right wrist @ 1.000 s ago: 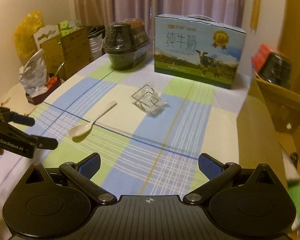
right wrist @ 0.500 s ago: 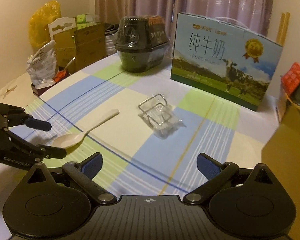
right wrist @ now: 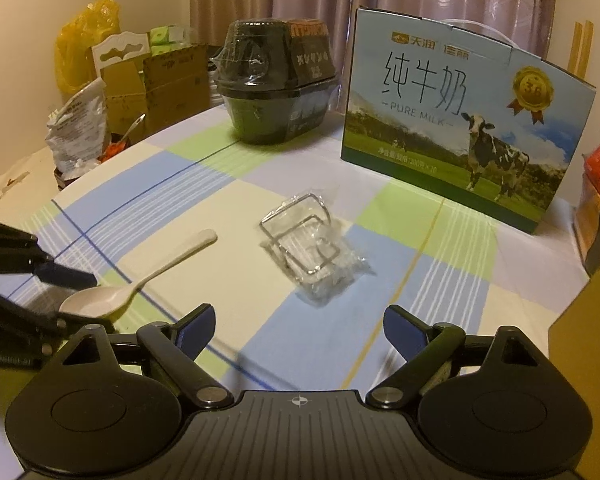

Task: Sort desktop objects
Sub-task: 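Grasp the white spoon with the left gripper while the right gripper grasps the clear holder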

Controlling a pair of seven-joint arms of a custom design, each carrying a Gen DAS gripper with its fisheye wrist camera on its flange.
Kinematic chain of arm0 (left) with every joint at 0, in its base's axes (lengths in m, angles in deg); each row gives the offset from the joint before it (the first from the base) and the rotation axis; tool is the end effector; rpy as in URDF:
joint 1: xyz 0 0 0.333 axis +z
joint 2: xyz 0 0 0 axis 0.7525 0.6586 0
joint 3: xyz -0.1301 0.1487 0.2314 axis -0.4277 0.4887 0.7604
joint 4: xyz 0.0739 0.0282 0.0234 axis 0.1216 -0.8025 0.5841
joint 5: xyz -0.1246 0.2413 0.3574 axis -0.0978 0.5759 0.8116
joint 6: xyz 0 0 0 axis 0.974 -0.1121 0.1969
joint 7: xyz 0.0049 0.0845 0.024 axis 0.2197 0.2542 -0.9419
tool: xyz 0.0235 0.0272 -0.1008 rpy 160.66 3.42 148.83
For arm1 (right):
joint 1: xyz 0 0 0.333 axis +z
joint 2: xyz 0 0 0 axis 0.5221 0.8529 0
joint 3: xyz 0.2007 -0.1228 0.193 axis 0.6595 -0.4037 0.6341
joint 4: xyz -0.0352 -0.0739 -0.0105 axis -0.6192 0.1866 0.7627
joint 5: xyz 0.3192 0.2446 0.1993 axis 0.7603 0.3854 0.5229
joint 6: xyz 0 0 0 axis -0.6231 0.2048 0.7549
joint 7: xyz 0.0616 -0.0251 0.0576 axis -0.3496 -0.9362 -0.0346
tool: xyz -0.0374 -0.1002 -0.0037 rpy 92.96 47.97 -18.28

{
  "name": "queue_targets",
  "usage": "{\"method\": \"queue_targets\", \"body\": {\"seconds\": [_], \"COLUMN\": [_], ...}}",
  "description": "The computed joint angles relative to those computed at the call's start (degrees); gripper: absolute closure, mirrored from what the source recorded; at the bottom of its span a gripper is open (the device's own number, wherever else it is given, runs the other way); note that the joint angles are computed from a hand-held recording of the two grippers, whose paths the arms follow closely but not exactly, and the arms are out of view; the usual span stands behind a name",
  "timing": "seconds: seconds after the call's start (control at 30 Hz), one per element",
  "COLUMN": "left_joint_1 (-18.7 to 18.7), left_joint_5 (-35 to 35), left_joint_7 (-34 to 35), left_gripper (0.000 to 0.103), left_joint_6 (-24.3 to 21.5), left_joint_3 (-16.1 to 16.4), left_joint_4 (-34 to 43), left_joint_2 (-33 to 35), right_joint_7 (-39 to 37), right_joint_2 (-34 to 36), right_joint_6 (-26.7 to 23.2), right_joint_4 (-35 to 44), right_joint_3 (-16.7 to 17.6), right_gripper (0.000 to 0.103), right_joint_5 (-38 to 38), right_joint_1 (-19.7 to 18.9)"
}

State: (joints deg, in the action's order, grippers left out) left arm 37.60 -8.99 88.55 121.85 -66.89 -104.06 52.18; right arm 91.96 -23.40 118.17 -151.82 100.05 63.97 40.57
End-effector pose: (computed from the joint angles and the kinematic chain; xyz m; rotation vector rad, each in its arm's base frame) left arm 0.5830 -0.2112 0.2967 -1.6881 1.9166 -0.6806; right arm 0.6566 0.2729 0.2824 -2.2074 0.7595 -0.3799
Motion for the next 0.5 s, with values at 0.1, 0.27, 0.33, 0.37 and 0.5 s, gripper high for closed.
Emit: {"method": "queue_targets", "body": {"seconds": [0.1,0.27,0.33,0.37,0.5], "left_joint_1": [-0.24,-0.34,-0.98,-1.06,-0.44], "left_joint_5": [0.18,-0.9,2.09,3.63,6.45], "left_joint_7": [-0.18,0.12,-2.88,-4.57,-8.79], "left_gripper": [0.072,0.075,0.075,0.075,0.075], "left_joint_6": [-0.57,-2.06,-2.6,-2.59,-2.76], "left_joint_3": [-0.05,-0.5,0.17,0.34,0.08], "left_joint_4": [0.41,0.43,0.54,0.63,2.03], "left_joint_2": [0.23,-0.07,-0.49,-0.66,-0.23], "right_joint_7": [-0.19,0.09,0.51,0.61,1.36], "right_joint_2": [0.85,2.07,2.9,3.36,5.58], "right_joint_6": [0.2,0.1,-0.14,-0.06,0.14], "right_joint_4": [1.07,2.52,3.53,4.0,6.37], "right_joint_3": [0.23,0.55,0.47,0.46,0.59], "right_gripper": [0.014,0.014,0.015,0.015,0.016], "right_joint_5": [0.01,-0.62,-1.26,-1.68,-4.42], "right_joint_1": [-0.06,-0.31,-0.26,-0.21,-0.04]}}
